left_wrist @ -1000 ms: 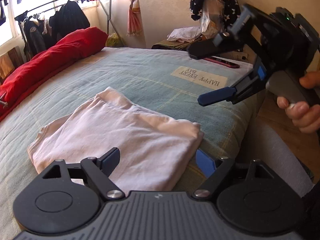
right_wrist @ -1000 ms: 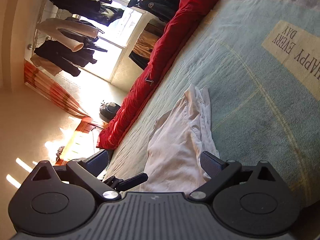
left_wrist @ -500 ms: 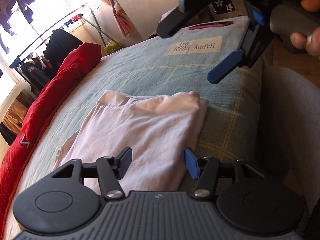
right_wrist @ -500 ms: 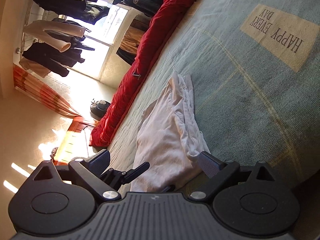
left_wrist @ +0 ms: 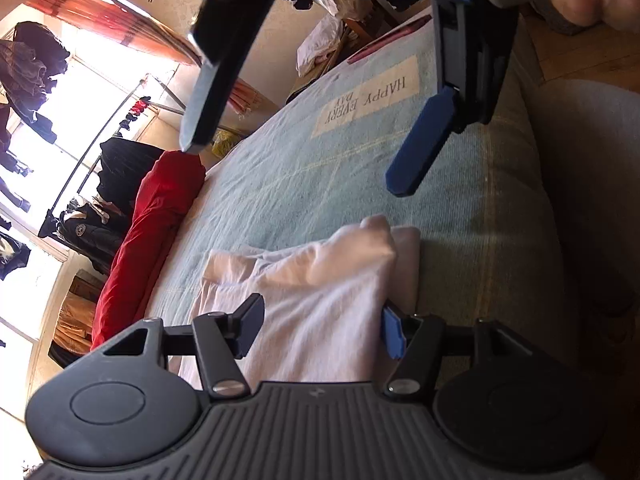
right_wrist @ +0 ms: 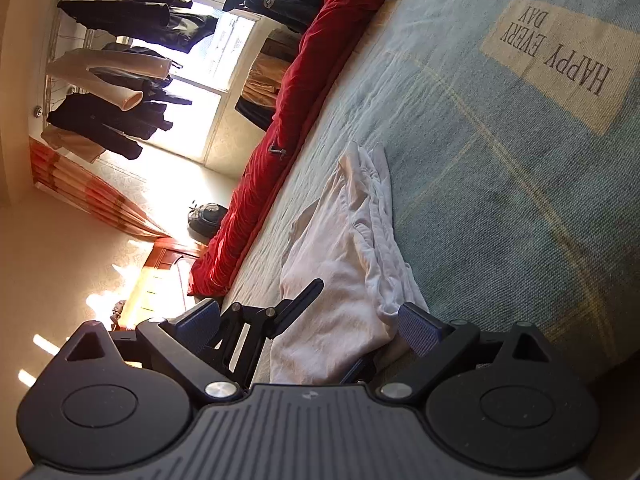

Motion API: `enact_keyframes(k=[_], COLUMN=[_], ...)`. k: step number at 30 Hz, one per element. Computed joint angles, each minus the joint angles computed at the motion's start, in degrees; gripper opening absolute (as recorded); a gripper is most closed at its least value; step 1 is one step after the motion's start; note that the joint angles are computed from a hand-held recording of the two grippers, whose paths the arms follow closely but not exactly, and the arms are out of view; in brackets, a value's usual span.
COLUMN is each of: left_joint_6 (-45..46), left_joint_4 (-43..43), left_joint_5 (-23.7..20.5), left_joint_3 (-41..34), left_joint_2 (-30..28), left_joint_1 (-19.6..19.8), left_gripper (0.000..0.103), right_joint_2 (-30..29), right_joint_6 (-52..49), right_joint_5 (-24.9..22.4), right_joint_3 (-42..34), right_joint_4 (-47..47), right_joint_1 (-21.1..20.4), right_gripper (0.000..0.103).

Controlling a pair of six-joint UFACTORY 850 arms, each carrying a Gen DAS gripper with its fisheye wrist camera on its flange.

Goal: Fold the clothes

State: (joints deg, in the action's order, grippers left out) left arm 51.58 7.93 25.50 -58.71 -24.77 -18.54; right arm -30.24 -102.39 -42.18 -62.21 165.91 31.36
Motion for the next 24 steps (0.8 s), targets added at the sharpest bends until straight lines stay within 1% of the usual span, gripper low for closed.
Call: enact_keyframes(k=[1,3,4,5,7,8,10,12,14,16,18,19,22,23,24], left_joint_6=[-0.97,-4.4,-7.05,-10.31,-14.27,-15.14,-16.62,-19.34,-21.69,-26.14,-34.27,-38.35,-50.87,-53.72,-54.46], left_joint_4=[0.48,3.69,5.91,8.45,10.72,10.91,11.4,13.5,15.11,18.41,25.58,29.1,39.38,41.35,41.47], left_joint_5=[-0.09,0.31,0.17,-0.23,0.38,1.0,1.87,1.32,0.97,0.34,-0.88,-1.32,-2.08,-2.05,-1.8], left_joint_3=[-0.29,-0.1,0.03,0.1,0.47,0.75,1.13,0.99,0.86,0.65,0.51,0.43,0.76,1.13,2.0], left_joint_2=[-0.08,0.38,0.73,1.11,1.7,1.99,2.5,2.82,2.99,3.26,3.9,4.18,5.38,5.89,6.62], left_joint_1=[0.03,0.73,1.21,1.72,2.56,2.87,3.38,3.89,4.3,4.84,5.72,6.18,7.92,8.54,9.09], left_gripper=[0.062,0.058,0.051,0.04,0.027,0.025,0.025,0.025,0.025,0.025,0.025,0.026,0.032,0.032,0.032], right_joint_2=[0.1,0.31,-0.02,-0.38,-1.62,-2.71,-5.37,-8.61,-11.7,-14.83,-17.17,-18.52,-21.36,-21.62,-21.86], right_joint_6=[0.05,0.15,1.43,2.73,6.29,9.02,14.54,19.5,22.92,26.34,28.3,29.63,31.68,32.27,32.95], right_joint_5=[-0.21,-0.66,-1.6,-2.6,-5.21,-7.14,-11.04,-14.9,-15.68,-16.35,-15.13,-15.47,-13.75,-11.93,-10.04], right_joint_3=[0.18,0.55,0.43,0.26,-0.54,-1.41,-3.68,-6.84,-10.65,-14.68,-18.46,-20.54,-26.5,-27.99,-29.49], right_joint_4=[0.07,0.19,-1.05,-2.32,-5.7,-8.36,-13.07,-17.5,-20.43,-23.23,-25.29,-26.46,-30.3,-31.81,-33.43], right_joint_1=[-0.13,-0.38,-0.7,-1.04,-1.86,-2.48,-3.63,-4.61,-5.42,-6.17,-6.89,-7.35,-8.24,-8.37,-8.48], right_gripper=[0.098,0.099,0.099,0.099,0.099,0.099,0.099,0.099,0.099,0.099,0.099,0.099,0.099,0.099,0.099])
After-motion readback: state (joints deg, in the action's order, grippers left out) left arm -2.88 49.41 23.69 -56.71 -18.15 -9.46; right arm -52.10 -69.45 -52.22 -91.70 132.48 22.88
